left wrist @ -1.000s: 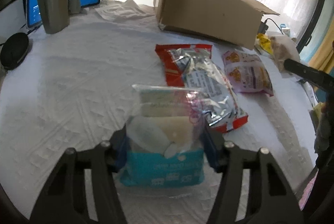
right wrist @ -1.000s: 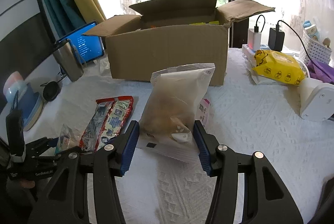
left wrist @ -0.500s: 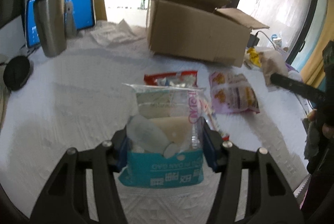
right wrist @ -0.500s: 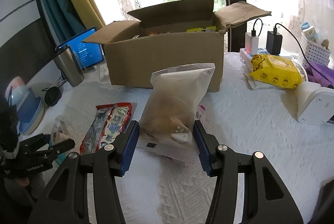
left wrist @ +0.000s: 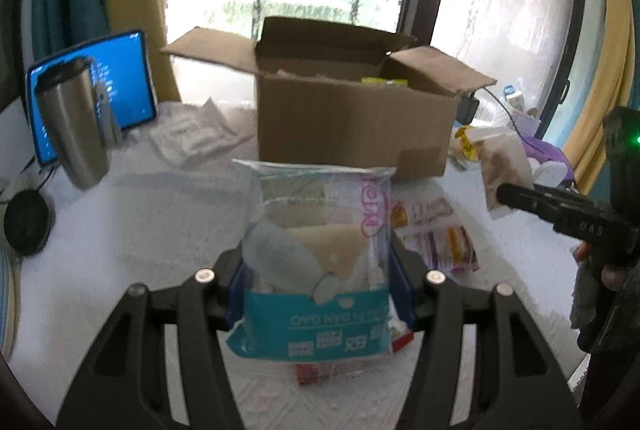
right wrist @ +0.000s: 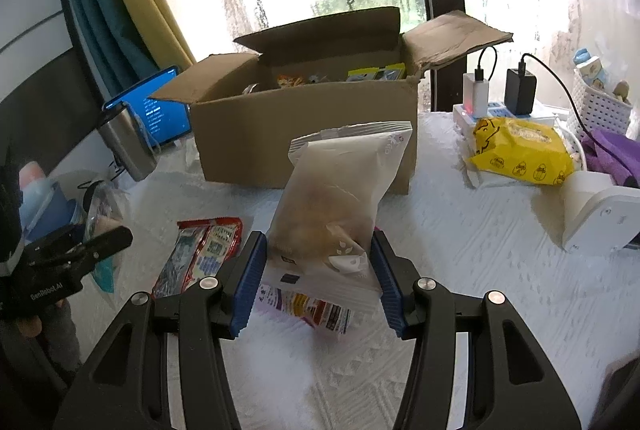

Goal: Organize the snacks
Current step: 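Carry both held packs up to the cardboard box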

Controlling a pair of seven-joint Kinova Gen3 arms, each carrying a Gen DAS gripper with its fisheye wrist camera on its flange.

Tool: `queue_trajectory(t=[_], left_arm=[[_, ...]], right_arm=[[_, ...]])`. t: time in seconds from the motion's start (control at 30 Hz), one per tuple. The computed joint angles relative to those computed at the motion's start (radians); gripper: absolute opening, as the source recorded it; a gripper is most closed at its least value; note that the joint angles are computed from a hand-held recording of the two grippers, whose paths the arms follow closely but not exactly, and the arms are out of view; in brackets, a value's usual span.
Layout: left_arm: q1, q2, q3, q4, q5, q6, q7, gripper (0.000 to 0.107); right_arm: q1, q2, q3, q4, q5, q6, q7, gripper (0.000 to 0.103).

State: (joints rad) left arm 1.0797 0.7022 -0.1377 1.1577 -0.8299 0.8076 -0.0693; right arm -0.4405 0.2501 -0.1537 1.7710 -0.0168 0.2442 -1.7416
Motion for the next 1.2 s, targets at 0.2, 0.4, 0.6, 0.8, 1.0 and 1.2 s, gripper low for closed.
queue_trajectory(t=[0.2, 0.4, 0.6, 0.8, 1.0, 1.2], left_arm=[[-0.021, 0.013, -0.004, -0.044, -0.008, -0.002, -0.051, 0.059], [-0.045, 0.028, -0.02, -0.093, -0.013, -0.008, -0.11, 0.059], [-0.079, 0.049, -0.035, -0.158, -0.009, -0.019, -0.185, 0.059], [-0.126, 0.082, -0.036, -0.241, 0.041, -0.026, -0.271, 0.059], [-0.193, 0.129, -0.023, -0.352, 0.13, -0.032, -0.381, 0.059], [-0.273, 0.194, -0.001, -0.497, 0.256, -0.021, -0.493, 0.059]], right_arm=[[0.007, 0.017, 0.0, -0.027, -0.005, 0.005, 0.009, 0.055], [0.01, 0.042, -0.001, -0.066, -0.007, 0.016, 0.02, 0.055], [0.008, 0.071, -0.001, -0.113, -0.008, 0.03, 0.031, 0.055], [0.012, 0.094, -0.01, -0.154, -0.015, 0.038, 0.053, 0.055], [0.003, 0.122, 0.001, -0.207, -0.012, 0.058, 0.061, 0.055], [-0.014, 0.142, 0.024, -0.258, 0.006, 0.078, 0.059, 0.055]])
